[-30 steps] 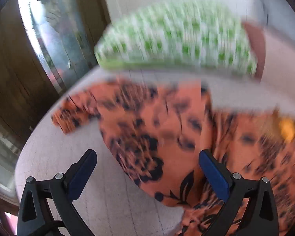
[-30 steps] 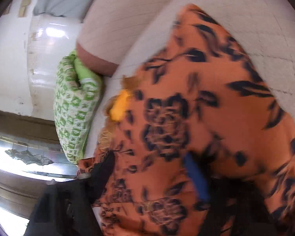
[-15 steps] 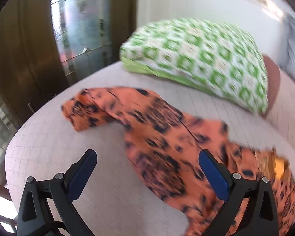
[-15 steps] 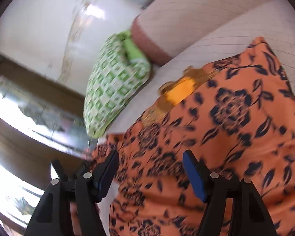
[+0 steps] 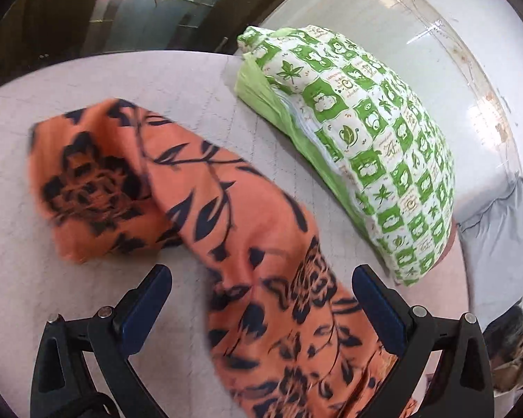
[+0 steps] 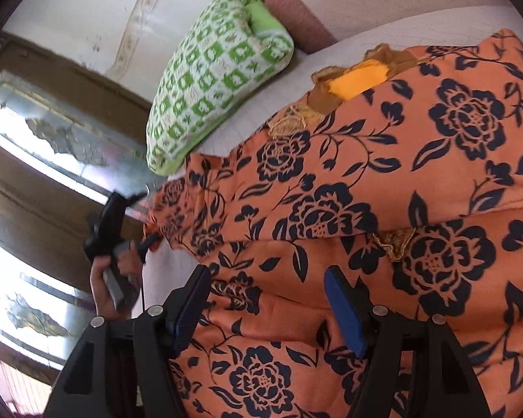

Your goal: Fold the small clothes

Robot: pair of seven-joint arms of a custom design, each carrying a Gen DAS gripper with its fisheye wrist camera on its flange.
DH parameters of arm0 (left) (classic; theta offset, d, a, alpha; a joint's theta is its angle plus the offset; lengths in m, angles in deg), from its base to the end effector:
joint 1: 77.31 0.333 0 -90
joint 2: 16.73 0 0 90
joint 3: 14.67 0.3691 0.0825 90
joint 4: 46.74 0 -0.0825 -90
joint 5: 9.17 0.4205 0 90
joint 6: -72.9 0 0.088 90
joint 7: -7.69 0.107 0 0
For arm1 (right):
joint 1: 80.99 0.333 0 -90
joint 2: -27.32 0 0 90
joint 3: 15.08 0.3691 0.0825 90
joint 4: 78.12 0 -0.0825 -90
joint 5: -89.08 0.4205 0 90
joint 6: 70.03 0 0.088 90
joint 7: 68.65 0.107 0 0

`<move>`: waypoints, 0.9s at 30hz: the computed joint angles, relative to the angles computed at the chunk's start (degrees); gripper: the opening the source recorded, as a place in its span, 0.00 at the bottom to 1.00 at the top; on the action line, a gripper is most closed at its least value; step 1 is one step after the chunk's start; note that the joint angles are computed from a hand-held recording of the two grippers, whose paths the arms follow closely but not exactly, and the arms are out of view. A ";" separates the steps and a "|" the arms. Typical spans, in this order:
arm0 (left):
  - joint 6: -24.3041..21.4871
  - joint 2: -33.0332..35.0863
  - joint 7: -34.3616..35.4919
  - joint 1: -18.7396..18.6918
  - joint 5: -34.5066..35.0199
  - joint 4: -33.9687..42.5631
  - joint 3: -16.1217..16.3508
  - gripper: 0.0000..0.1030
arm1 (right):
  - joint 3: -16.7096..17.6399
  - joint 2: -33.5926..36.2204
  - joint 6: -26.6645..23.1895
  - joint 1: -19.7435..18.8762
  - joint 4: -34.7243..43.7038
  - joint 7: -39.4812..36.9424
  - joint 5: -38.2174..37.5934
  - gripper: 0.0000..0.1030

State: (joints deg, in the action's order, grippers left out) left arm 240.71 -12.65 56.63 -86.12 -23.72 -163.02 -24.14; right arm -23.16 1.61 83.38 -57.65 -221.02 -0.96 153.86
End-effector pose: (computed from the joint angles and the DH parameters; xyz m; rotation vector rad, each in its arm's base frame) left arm 0.6232 -0.1862 0.5451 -2.5112 1.2799 -1.2520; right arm 0.4462 0.0869 0.5287 -1.3333 1.7074 0.2007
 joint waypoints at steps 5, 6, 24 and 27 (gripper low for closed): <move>-2.83 3.58 11.45 2.52 -14.34 2.86 -3.26 0.33 | -0.96 1.09 -0.04 -1.02 0.21 0.18 1.41 0.68; -2.59 3.66 11.17 1.89 -13.59 2.83 -2.73 0.25 | -1.00 1.10 0.02 -1.55 0.15 0.54 1.55 0.68; -21.72 8.85 6.46 -23.84 45.94 26.52 -6.58 0.89 | -0.07 -7.73 20.96 -13.42 -6.95 21.28 -10.81 0.71; -19.44 7.24 13.52 -24.89 44.89 23.58 -6.79 0.89 | 4.93 -8.84 22.96 -22.10 -8.78 27.81 -17.09 0.74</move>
State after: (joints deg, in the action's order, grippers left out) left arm 221.27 -5.42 70.14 -111.01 21.17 -139.44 -30.93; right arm -18.23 -7.23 106.34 -79.75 -229.80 26.85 136.77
